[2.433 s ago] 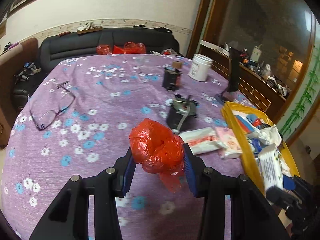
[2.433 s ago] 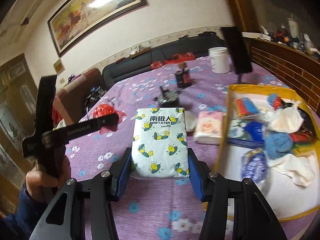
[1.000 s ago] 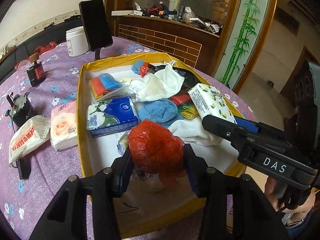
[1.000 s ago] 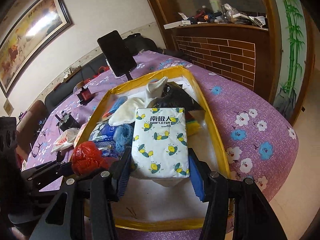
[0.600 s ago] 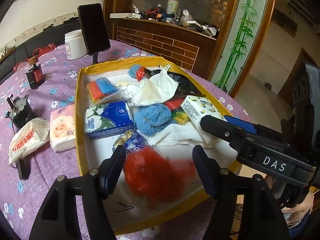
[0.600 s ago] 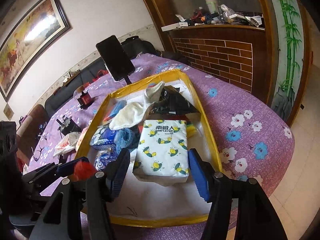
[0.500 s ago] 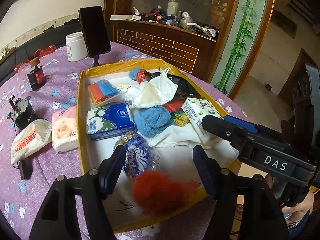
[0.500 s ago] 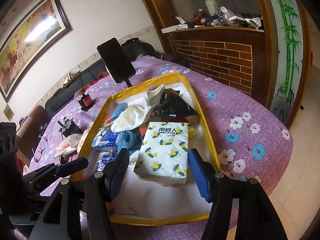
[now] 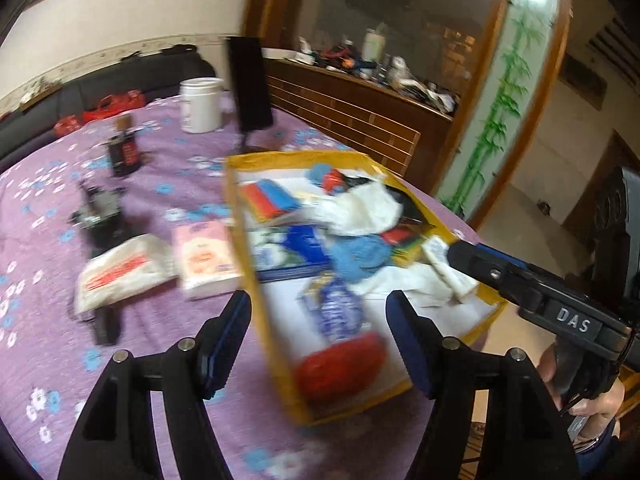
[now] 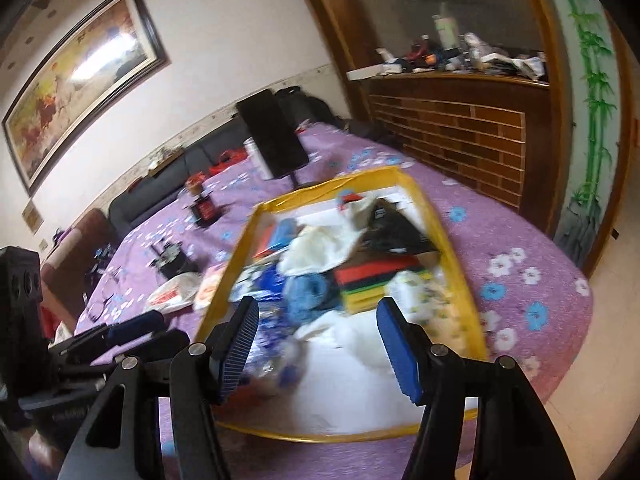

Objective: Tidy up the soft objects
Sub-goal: 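Withdraw both tools from the tray toward the remaining items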

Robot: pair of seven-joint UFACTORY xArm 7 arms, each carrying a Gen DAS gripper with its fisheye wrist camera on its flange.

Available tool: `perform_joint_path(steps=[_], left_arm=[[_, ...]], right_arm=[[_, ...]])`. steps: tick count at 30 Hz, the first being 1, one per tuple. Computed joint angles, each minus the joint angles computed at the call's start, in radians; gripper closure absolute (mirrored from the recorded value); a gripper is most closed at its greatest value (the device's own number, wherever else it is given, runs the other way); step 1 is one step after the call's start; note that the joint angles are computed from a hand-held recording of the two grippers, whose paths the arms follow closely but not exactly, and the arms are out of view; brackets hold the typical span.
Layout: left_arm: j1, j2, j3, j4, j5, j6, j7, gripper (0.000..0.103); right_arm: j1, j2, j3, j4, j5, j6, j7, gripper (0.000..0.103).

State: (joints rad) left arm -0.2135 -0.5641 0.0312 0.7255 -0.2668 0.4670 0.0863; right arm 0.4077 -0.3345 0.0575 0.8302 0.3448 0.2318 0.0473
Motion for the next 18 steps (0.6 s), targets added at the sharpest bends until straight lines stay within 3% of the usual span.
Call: perform_joint_path(steps=[3,7,11,14,18], left_arm=[[0.046,-0.040,0.032,-0.028,0.014,0.020,-0.001,0.033],[0.168,-0.078,0.058,-0.052,0.068,0.067,-0.042,0.033],[0.298,-0.113,0.074,-0.089,0.148,0.071,-0.074,0.033],[0.412,-0.099,0.065,-0.110,0.212,0.044,-0.136,0.033],[0.439,-0.067,0.120,-0.127,0.199,0.007,-0.150,0.033]], right_arm=[[0.047,0.022,-0.008,0.033,0.037,0.031,-0.038,0.037],[0.130,0.085,-0.038,0.131,0.181,0.134,-0.173,0.037],[0.122,0.193,0.002,0.298,0.225,0.277,-0.233,0.037],[0.100,0.323,0.051,0.482,0.182,0.389,-0.208,0.037],[0.098,0.581,0.108,0.817,0.012,0.551,-0.109,0.031]])
